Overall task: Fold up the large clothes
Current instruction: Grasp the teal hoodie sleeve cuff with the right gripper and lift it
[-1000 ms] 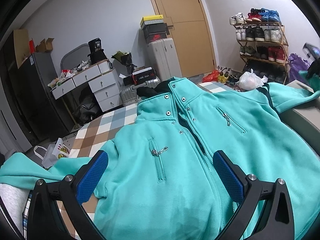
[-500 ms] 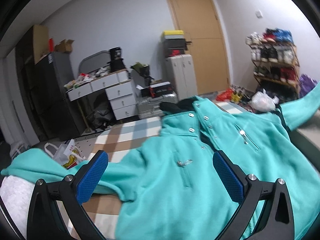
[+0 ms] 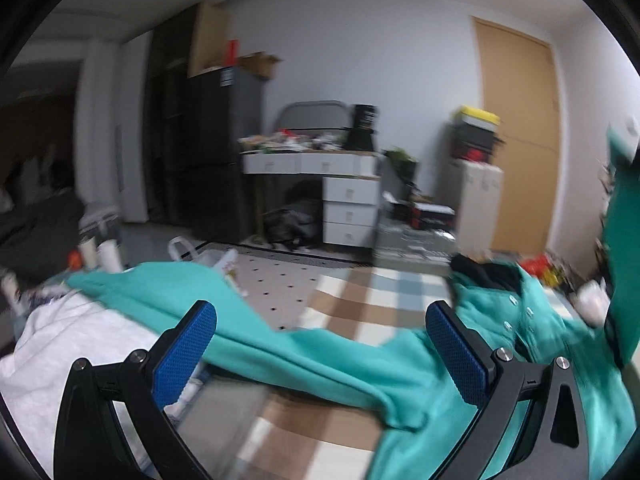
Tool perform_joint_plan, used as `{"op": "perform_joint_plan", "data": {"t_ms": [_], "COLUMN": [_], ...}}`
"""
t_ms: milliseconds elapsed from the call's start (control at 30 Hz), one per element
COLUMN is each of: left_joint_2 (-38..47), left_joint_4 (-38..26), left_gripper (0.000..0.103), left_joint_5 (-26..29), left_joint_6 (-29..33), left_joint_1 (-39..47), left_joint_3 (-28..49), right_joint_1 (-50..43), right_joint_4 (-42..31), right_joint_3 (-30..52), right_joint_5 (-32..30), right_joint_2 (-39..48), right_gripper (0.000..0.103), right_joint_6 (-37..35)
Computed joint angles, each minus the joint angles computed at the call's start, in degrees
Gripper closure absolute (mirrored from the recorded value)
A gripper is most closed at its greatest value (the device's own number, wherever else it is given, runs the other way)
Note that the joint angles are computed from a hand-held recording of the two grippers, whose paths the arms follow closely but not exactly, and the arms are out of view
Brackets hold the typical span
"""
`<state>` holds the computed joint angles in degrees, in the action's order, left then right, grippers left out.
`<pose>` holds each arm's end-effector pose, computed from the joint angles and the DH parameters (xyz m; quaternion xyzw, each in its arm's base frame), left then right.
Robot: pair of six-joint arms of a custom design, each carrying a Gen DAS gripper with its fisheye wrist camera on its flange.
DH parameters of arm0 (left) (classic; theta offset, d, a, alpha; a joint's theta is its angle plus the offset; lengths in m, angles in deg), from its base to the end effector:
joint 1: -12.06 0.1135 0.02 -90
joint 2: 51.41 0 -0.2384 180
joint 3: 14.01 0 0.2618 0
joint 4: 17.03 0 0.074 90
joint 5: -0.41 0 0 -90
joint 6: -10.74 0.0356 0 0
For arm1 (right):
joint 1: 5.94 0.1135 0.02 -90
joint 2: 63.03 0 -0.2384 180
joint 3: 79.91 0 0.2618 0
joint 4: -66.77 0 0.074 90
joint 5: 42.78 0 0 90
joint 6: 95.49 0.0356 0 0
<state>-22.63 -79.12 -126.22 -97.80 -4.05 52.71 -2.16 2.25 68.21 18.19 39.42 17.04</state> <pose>0.1126 -0.0104 0.3473 -0.1877 0.7931 0.0981 0.5711 0.3519 0.0406 0.4996 -0.0156 0.8006 0.3267 0.5020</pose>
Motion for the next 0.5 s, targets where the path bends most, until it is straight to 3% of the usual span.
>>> {"op": "perform_joint_plan", "data": {"t_ms": [133,233,333,400,433,500], "left_joint_2": [-1.3,-1.0,-1.2,-1.0,-0.5,-2.2], "left_joint_4": [1.7,2.7,2.8,3.0,3.4,2.8], "left_gripper": [0.001,0.001,0.001,0.001,0.001,0.001], "left_joint_5": [7.7,11.9,16.0,15.5,14.4,17.4], "left_joint_6": [1.1,0.9,0.9,0.5,0.1,1.5], "left_joint_1": [12.3,17.6,21.1,20.3,18.7,21.6], "left_joint_3": [-1.1,-1.8,-1.9,-2.1,-2.2,-2.3], "right_joint_1": [19.1,28.0,33.9,36.1,37.8,39.3], "right_joint_4": [13.4,17.8,20.2,20.9,20.2,20.9], "right_joint_3": [-15.2,-20.2,-22.3,-24.1,-23.6,-26.7], "right_joint_5": [4.8,7.5,9.4,11.5,13.7,15.0], "right_joint_2": [2.7,9.0,16.2,17.9,18.7,16.9], "right_gripper": [0.09,0.09,0.09,0.088,0.086,0.078], "right_joint_6": [6.0,7.3,7.9,5.2,4.1,1.6]}}
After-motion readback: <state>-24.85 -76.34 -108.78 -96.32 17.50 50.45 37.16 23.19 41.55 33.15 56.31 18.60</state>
